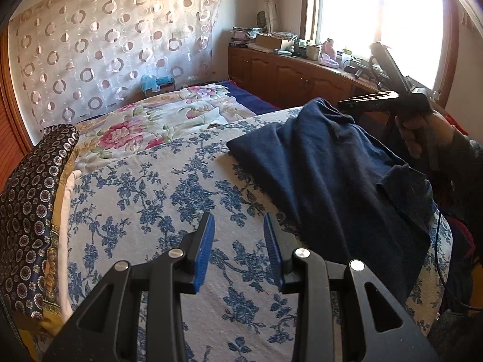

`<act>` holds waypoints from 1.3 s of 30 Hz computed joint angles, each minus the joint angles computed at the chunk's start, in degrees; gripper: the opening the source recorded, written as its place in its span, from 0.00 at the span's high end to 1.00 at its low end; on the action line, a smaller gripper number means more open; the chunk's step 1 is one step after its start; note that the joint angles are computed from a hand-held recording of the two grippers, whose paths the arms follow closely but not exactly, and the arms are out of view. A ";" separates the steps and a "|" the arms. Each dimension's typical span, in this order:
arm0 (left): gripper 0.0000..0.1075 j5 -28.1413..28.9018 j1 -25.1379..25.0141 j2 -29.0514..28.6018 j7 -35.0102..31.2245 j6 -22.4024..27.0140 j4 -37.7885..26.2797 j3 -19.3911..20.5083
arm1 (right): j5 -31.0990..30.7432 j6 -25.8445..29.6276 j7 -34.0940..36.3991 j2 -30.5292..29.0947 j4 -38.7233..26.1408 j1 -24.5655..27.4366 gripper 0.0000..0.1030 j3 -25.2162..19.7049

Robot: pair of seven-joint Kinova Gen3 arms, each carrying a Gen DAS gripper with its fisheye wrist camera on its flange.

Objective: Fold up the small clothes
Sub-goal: 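Grasp the shirt edge with the right tool and lift it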

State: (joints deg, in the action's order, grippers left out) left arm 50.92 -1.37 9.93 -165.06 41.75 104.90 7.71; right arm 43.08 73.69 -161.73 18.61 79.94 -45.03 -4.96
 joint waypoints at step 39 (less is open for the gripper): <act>0.70 3.17 6.28 -11.84 0.55 -2.56 12.71 -5.13 | 3.06 3.72 -17.88 -3.27 11.78 -19.11 0.91 -8.25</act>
